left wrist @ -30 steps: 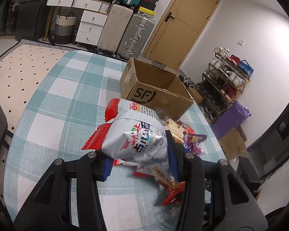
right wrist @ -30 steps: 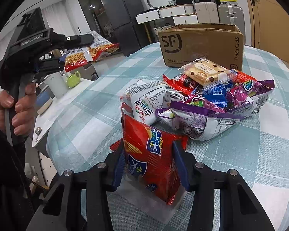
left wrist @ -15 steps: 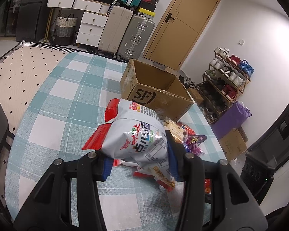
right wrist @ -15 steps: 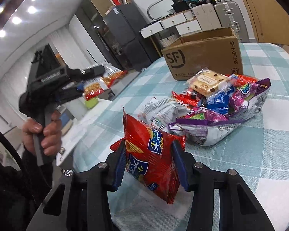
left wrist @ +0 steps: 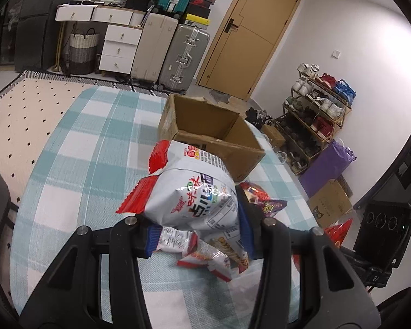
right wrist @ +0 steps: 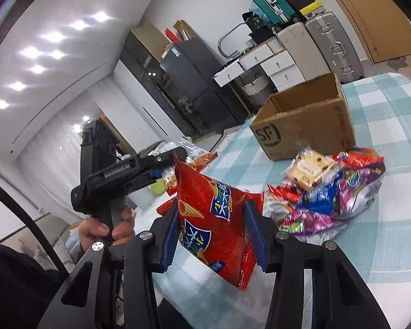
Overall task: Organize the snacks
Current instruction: 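Carry both packets over the cardboard box and lower them inside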
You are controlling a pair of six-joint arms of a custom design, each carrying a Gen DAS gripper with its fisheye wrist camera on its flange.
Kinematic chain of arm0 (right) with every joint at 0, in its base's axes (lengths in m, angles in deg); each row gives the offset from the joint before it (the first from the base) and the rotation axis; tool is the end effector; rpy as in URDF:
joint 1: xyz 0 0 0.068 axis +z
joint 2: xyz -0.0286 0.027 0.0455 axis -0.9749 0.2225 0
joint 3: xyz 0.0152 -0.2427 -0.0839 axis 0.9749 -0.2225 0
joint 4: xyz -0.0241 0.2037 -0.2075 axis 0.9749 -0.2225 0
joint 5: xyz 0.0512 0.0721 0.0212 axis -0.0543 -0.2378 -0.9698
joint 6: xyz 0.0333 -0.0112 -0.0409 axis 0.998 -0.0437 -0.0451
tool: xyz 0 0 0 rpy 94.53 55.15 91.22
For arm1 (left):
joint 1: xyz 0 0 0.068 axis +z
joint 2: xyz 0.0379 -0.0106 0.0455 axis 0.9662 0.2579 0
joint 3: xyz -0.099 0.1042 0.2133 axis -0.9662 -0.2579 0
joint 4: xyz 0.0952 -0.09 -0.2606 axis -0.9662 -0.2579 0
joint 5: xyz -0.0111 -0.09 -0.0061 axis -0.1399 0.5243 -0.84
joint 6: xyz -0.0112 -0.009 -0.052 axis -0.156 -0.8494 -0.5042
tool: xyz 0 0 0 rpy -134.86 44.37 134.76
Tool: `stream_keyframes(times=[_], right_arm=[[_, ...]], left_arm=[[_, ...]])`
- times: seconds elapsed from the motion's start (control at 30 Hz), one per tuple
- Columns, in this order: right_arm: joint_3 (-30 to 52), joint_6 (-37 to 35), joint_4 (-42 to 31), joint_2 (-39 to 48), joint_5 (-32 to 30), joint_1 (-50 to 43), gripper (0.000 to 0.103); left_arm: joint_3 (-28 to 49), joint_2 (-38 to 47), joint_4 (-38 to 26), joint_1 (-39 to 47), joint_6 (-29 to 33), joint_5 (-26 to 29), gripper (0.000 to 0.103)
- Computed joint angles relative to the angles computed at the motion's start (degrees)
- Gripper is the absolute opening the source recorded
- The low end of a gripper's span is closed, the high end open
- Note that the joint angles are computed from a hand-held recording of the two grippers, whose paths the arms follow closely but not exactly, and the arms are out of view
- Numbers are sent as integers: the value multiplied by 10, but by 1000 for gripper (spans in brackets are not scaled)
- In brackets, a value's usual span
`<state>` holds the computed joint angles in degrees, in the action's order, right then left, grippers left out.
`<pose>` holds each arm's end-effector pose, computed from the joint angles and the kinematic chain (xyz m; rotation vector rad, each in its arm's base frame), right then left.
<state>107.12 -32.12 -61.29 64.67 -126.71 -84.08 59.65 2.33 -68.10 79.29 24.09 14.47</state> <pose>0.2109 0.0007 0.2123 -0.0611 2.0856 0.9796 0.2573 -0.0021 0.2140 0.2596 2.2295 -0.6765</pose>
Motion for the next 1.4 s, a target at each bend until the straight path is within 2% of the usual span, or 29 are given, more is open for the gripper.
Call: stream_keyframes(times=[0.13,0.37,0.7,0.87,1.0,1.27,1.4], right_arm=[[31,23,13,12,-57,-42,46],[138,11,4,53,-58,-50,46],[320,10,-3,197,-73,-82,46],[431,-9,-25,305,-51,-82,46],[505,-13,-26,391,-20,-65,46],[644,-45,-55,551,61,-45,46],[694,-75,-83,617,107,-35,46]], left_arm=[[26,-2,-19,-23,-5,-9,44],[97,6,-39,-64,-21,-28,44],[303,113,-98,-116,-20,-65,44],[432,217,-129,-148,-20,-94,44],[537,314,-152,-162,-34,-94,44],[756,506,-203,-199,-43,-141,44],[884,618,-254,-211,-40,-157,44]])
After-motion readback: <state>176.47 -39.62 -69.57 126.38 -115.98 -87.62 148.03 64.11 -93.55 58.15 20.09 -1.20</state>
